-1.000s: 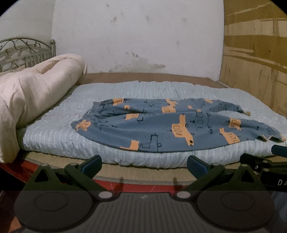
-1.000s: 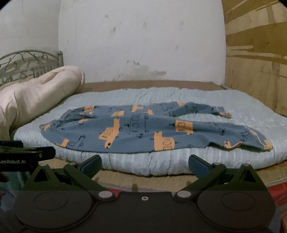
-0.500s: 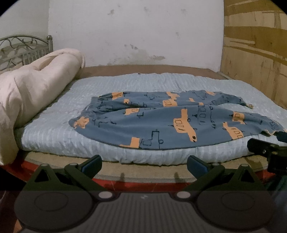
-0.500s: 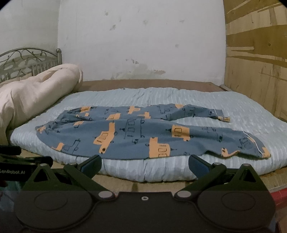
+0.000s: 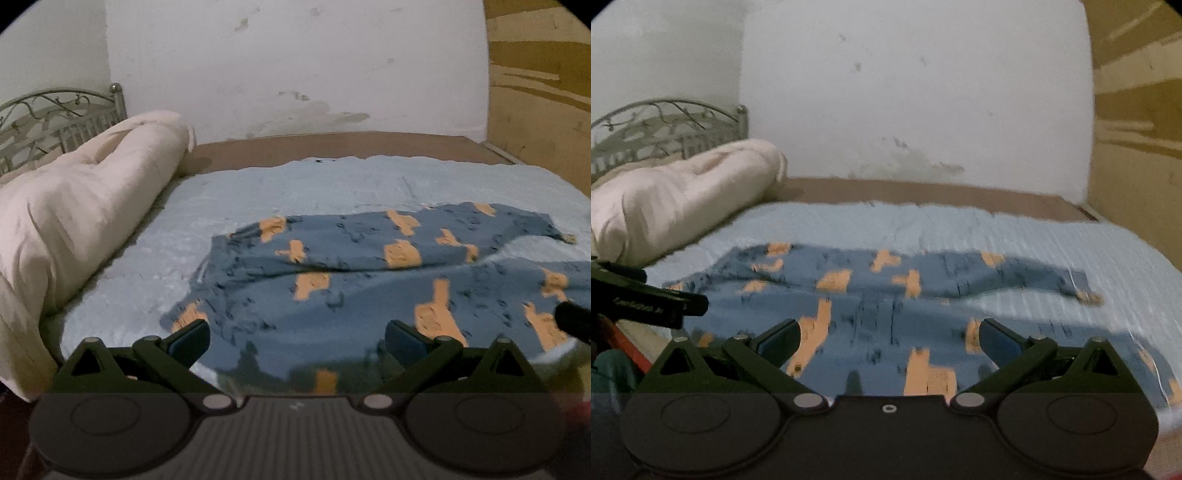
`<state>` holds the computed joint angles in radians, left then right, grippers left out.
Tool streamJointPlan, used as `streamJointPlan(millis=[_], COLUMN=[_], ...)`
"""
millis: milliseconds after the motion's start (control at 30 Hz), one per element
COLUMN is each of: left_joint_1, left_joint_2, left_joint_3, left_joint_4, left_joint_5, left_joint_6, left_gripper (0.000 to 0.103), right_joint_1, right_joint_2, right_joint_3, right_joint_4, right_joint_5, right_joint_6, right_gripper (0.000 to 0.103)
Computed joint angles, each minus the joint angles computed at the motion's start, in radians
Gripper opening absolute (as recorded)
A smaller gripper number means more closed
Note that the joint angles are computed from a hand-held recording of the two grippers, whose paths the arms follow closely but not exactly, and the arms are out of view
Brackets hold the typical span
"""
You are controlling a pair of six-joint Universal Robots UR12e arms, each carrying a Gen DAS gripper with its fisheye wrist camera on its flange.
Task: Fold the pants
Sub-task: 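Reach both grippers down to the pants' waistband and grasp it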
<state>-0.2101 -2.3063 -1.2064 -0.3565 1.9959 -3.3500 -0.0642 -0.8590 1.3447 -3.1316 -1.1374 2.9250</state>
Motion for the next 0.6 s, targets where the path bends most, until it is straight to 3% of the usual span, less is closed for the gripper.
streamJointPlan(millis=[467,600], left_joint_1=[0.034,0.048], left_joint_2=[-0.102,-0.134], left_joint_3=[0.185,0.247], left_joint_4=[-0.138,-0.197], left_joint_5=[0.071,0.042], left_joint_6=[0.042,0.071], left_gripper=[0.103,0.103], right_joint_1=[-0.009,-0.017], right_joint_2=[0.134,0.199], right_joint_3=[-0.267,-0.409], right_joint_4=[0.195,0.371], right_joint_5=[0.099,0.17], right_joint_6=[-0.038,-0.034], right_gripper=[0.102,0.102])
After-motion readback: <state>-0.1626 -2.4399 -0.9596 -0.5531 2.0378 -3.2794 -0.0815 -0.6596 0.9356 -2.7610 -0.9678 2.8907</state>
